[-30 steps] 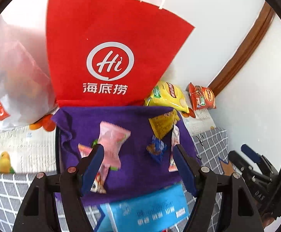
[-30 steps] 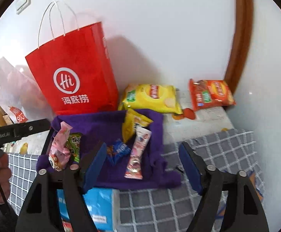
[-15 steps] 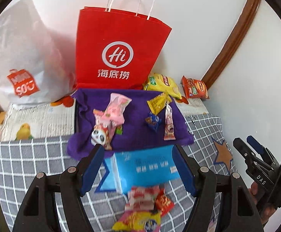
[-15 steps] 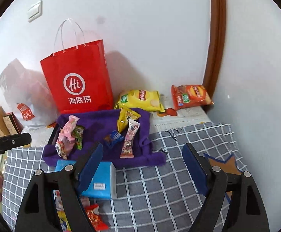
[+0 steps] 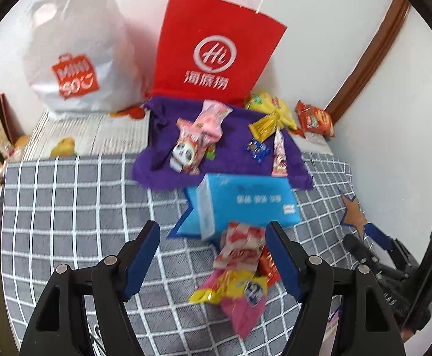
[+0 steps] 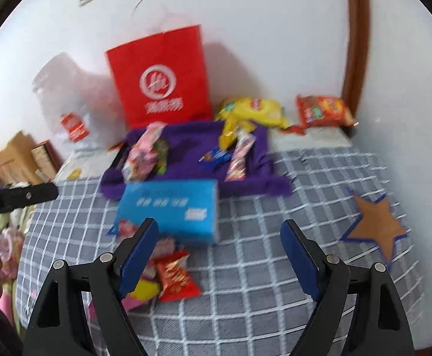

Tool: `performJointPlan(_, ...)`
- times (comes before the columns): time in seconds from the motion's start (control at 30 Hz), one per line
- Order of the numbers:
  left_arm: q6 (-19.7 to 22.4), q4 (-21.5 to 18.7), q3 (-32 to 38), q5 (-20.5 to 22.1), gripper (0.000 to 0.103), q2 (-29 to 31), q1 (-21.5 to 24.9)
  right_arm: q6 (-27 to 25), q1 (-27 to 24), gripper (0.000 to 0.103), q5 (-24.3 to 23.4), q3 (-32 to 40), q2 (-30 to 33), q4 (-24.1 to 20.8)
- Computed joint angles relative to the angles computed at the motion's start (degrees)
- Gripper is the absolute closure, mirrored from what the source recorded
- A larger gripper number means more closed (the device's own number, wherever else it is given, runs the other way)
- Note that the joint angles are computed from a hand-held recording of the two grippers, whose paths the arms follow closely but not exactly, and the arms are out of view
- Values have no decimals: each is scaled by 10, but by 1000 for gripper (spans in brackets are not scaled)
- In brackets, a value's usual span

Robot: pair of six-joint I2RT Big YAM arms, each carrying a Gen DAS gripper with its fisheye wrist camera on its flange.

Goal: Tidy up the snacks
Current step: 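Withdraw both open tools from the towel back toward the snack pile, then grasp the red packet with the right tool while the left tool grasps the yellow-pink chip bag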

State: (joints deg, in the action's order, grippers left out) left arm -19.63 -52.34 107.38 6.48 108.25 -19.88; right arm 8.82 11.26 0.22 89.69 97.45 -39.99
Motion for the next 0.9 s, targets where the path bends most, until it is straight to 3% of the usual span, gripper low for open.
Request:
performJointPlan(0.07,-2,5,-21,0,31,-7,2,-3,6,19,-8,-21,2,12)
performJointPlan(0.23,-4,10,-60,-6,31,-21,6,16,10,36,-35,-20,34,-10)
performJointPlan(0.3,-5,17,-76,-11,31,-29,7,14,9,38,-51,-21,41,-4)
performJointPlan(0.63,-13,35,-120,-4,31,-38,10,-22,20,40,-90,-24,79,16)
performJointPlan(0.9,-7,36,-123,1,31,-42,5,-43,24,41,-83,14,126,-21)
